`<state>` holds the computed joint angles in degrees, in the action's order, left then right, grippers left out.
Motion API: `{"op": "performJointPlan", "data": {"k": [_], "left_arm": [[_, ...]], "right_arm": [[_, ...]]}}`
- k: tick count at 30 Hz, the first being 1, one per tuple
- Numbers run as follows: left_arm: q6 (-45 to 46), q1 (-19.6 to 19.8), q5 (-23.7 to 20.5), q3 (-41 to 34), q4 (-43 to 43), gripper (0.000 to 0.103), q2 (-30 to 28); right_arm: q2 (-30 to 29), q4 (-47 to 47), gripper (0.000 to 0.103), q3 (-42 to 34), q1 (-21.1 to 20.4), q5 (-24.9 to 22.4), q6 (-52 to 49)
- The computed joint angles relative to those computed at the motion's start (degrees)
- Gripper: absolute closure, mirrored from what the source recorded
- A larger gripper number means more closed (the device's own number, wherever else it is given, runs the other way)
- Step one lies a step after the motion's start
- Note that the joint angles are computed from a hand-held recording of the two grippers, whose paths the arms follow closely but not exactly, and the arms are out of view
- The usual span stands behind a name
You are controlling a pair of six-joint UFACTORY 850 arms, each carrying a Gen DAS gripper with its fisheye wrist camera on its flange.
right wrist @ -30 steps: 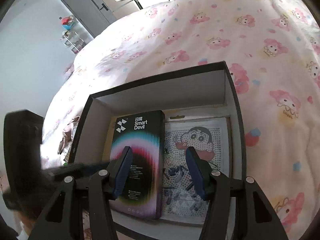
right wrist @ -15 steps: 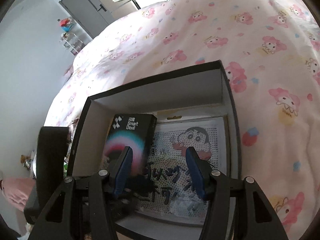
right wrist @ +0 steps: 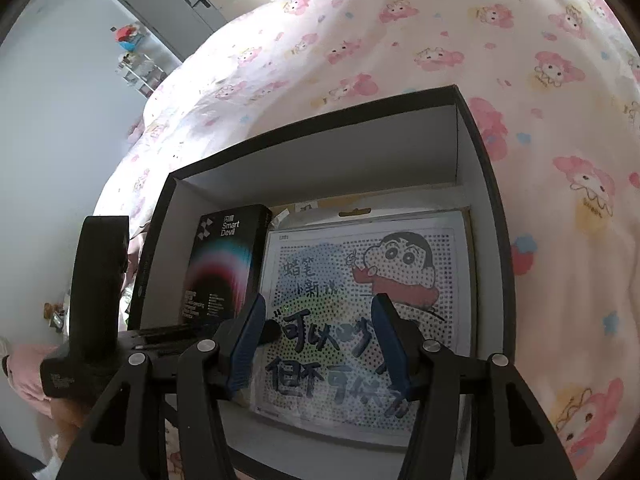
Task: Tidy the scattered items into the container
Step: 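Lower the Smart Devil box into the black box and open the right gripper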
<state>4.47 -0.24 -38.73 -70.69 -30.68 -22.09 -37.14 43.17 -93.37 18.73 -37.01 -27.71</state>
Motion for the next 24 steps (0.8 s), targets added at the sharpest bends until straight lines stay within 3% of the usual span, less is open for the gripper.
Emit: {"op": "performJointPlan", "data": {"k": [1,5,11,17,20,24], "left_arm": [[1.7,0.3,-0.5,0.2,-2.0,0.067,0.1],[3.8,0.5,-0.9,1.1,-3.3,0.067,1.1],[13.1,5.4,-6.0,0.9,-11.2,0.073,1.9],[6.7,7.5,-4.5,-7.2,-1.5,0.073,-1.6],[2.0,5.5,-2.0,-10.3,5.1,0.073,-3.5],[-1.5,6.1,-0.2,-15.9,11.4,0.073,-8.9]], "right_arm": [[-0.2,-0.2,0.05,-0.2,0.1,-0.1,0.0],[-0.6,-1.2,0.05,-0.8,0.3,-0.5,0.5],[-1.5,-5.7,0.05,-2.9,0.8,-0.3,3.0],[-10.0,-16.8,0.05,-18.1,2.4,-5.7,11.2],[-15.9,-22.8,0.05,-27.0,3.8,-9.1,14.7],[-21.4,-21.0,0.05,-34.6,3.8,-13.5,16.0]]}}
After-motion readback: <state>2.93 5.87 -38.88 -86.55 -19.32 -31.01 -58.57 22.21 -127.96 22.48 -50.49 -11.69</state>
